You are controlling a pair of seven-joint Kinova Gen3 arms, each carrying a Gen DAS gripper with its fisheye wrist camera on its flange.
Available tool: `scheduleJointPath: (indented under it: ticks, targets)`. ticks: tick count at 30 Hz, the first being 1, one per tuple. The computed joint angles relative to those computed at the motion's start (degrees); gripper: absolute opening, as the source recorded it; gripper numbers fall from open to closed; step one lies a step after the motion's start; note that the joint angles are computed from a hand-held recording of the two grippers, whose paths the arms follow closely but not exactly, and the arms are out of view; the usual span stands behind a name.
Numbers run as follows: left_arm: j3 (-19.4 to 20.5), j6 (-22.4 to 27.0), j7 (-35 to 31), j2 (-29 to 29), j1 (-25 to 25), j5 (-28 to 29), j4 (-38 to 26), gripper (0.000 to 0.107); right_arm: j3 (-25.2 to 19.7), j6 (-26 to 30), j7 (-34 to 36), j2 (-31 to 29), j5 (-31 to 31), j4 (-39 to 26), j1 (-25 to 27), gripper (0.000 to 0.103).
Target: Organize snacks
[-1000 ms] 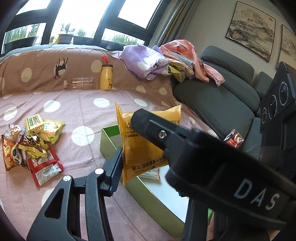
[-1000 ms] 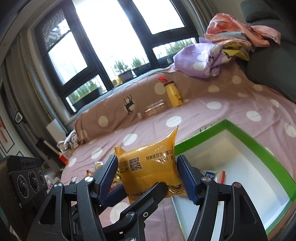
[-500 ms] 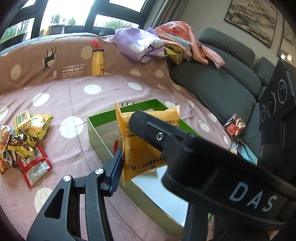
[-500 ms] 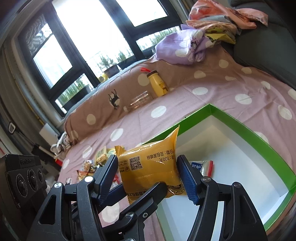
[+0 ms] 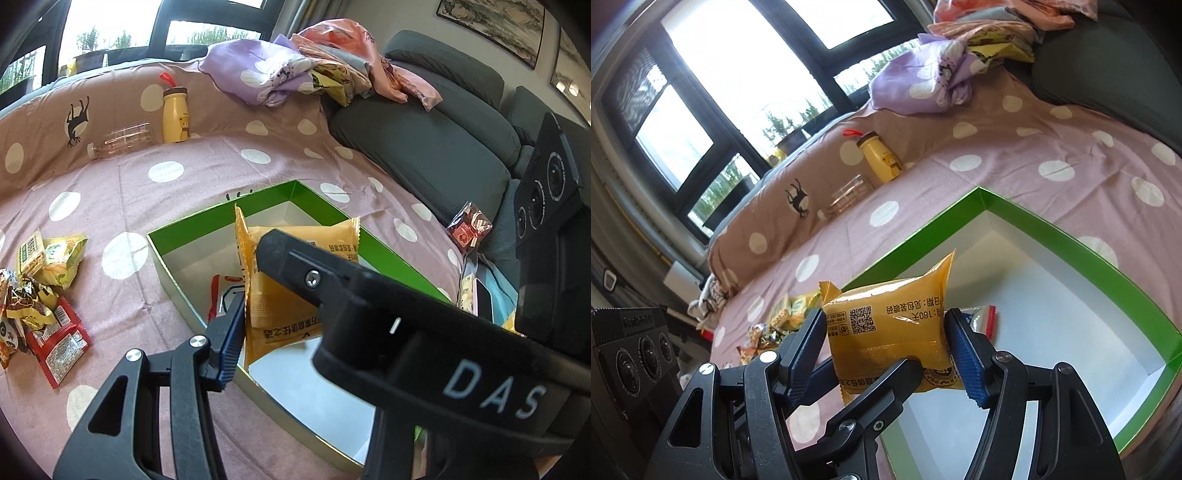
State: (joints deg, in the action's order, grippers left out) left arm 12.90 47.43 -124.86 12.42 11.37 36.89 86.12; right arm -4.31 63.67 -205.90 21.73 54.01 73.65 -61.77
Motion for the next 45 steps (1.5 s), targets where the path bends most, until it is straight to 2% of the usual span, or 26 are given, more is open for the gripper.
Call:
scheduleJointPath:
  ticks: [6, 20, 45]
  targets:
    - [0.0, 0.7, 2.2, 0.9, 1.7, -3.6, -1.6, 0.046, -0.4, -1.7, -1.8, -1.1, -2.0, 2.0, 1.4, 0.069]
    - [0.5, 4.1, 5.0, 3.4, 2.9, -6.9, -4.9, 0.046, -1.0, -2.5, -2.6, -1.8, -4.8, 3.3, 3.2, 0.069]
    - [0.6, 10.7, 11.4, 8.1, 5.5, -12.4, -10.9, 0.046, -1.2, -5.4, 0.1, -2.4, -12.7, 4.8, 6.8, 0.069]
